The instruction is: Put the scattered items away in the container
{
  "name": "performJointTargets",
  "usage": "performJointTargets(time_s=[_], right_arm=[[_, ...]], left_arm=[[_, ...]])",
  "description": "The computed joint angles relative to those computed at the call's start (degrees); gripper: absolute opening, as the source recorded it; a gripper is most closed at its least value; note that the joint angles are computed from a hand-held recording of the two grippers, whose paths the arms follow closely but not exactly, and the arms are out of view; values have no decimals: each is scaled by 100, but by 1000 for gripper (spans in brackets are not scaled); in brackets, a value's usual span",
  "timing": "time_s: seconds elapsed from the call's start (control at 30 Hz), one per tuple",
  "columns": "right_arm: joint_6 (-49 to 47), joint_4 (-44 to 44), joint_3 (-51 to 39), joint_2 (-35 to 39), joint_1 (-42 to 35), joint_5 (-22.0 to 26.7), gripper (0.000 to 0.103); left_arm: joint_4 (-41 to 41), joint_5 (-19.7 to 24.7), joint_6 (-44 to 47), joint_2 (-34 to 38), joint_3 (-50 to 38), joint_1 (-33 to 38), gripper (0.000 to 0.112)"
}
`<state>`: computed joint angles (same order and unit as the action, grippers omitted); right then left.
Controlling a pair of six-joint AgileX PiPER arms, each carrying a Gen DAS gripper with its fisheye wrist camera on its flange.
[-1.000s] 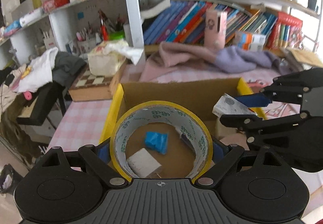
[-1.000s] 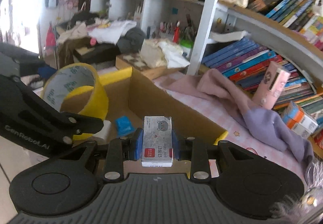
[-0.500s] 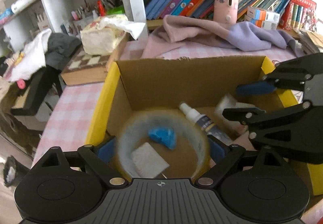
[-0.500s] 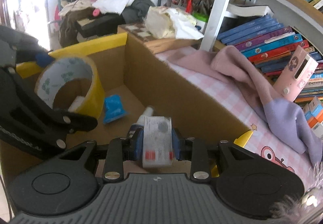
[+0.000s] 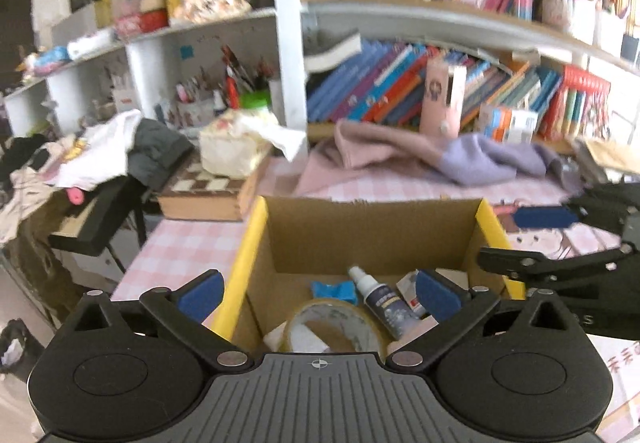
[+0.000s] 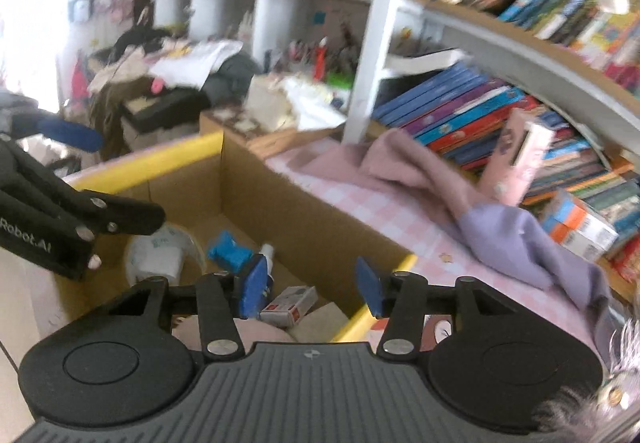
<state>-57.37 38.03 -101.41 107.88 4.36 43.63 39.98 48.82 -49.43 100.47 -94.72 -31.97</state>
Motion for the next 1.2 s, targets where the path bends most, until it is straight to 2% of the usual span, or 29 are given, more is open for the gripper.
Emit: performJointTargets(time_s=[0.17,0.37,0.47,0.6,0.7,0.8,0.87,0.93,1.0,1.13,1.2], right_arm=[[70,342,1345,-1141,-121,-592,48],[627,386,2865,-2606,-179,-1269,51],[1337,-132,3640,-3383,-92,-1661,52],[2809,-1503,4502,-4328,98,-1816,53],[4007,-2672,5074,-4997,262,-1656,53],[5009,-3565,5459,-5526,413,-1287,54],[5673,-4107,5712,-5888,539,-1072,62],[6342,-4659,5932,-6218,731,-837,64],[6637,-4857,6054,-6446,787,-591,67],[7172,-5182,6197,-6715,877,-229,86],[7468,-5422,6215,-6738,1028,-114,89]], left_arm=[[1187,367,-1292,-806,878,-585,103],[1934,882,-1995,-1549,1773,-1524,103],[1984,1064,-2202,-1789,2098,-1975,103],[2137,1314,-2615,-2001,2565,-2628,103],[2125,1571,-2822,-1994,2747,-3040,103],[1950,1615,-2853,-2031,2892,-3284,103],[1905,1660,-2990,-2050,3025,-3461,103],[1795,1650,-3047,-2039,3117,-3572,103],[1662,1690,-3130,-2002,3144,-3665,103],[1419,1580,-3317,-2052,3250,-3693,103],[1379,1640,-3387,-2040,3270,-3734,103]])
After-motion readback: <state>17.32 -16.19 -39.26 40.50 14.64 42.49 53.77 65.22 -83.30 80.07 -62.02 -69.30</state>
